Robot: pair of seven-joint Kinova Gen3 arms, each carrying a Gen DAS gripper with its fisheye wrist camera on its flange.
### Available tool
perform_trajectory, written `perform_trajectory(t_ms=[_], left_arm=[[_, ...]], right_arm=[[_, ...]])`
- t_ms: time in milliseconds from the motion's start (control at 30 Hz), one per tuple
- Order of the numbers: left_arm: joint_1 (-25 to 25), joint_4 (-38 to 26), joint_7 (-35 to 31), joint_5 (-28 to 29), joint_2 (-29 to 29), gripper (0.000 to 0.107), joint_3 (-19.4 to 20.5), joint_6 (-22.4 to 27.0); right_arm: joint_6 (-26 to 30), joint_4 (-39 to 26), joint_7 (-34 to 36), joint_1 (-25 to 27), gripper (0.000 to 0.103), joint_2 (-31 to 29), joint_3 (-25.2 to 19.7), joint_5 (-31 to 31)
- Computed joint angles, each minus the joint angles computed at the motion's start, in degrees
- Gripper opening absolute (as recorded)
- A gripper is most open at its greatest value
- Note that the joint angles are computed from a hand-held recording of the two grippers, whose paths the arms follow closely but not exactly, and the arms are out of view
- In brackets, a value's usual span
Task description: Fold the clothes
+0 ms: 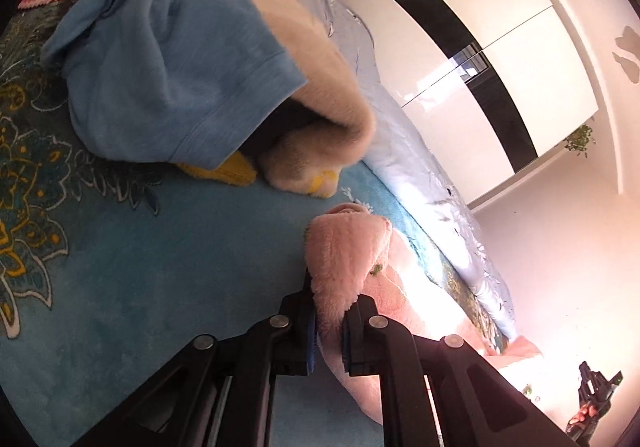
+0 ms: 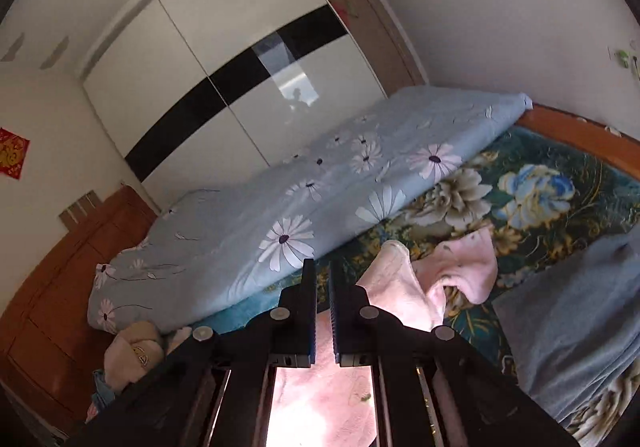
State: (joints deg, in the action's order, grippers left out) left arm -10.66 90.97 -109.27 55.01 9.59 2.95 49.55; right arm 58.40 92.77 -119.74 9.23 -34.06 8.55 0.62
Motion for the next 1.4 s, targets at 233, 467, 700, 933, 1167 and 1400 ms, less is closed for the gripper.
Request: perform_trajectory(t_ms=[233,467,700,933,1167,1400], left_arm=[[1.71,0.32,3.15,-6.29,0.43,0.01,0.07,-0.48],[3.13,2.58,2.39,-8.97,-0.21,0.01,0.5,-3.62],[4.14,2.54,2.4,-12.41,0.74,0.01,1.07,-4.76],[0.78,3.17,-0.86,-8.96,2.13,0.01,1.11,-2.0],[-1.49,4.42,-3.27,-5.47,3.36,0.012,0.81,-0.17],[-1.51,4.65,-0.86,-2.84,1.24,0.009,0.44,-0.33]], right_arm=[[3.92,9.37,0.53,-1.55,0.007,-3.92,3.76,-1.64],[-0.63,8.37,7.17,0.28,0.007,7.67,-0.16,-7.57],[3.53,-2.44,-2.72,-14.51,0.048,26.21,-1.78,5.94],[16.44,-13.54,-14.82,-14.72,0.048,42.97,-5.92,17.94],[12.19,-8.99,-18.19,-9.66,0.004,40.6,-3.37,10.74],[3.01,-5.12,-6.82,-1.66,0.002,27.22,-1.42,-3.95]])
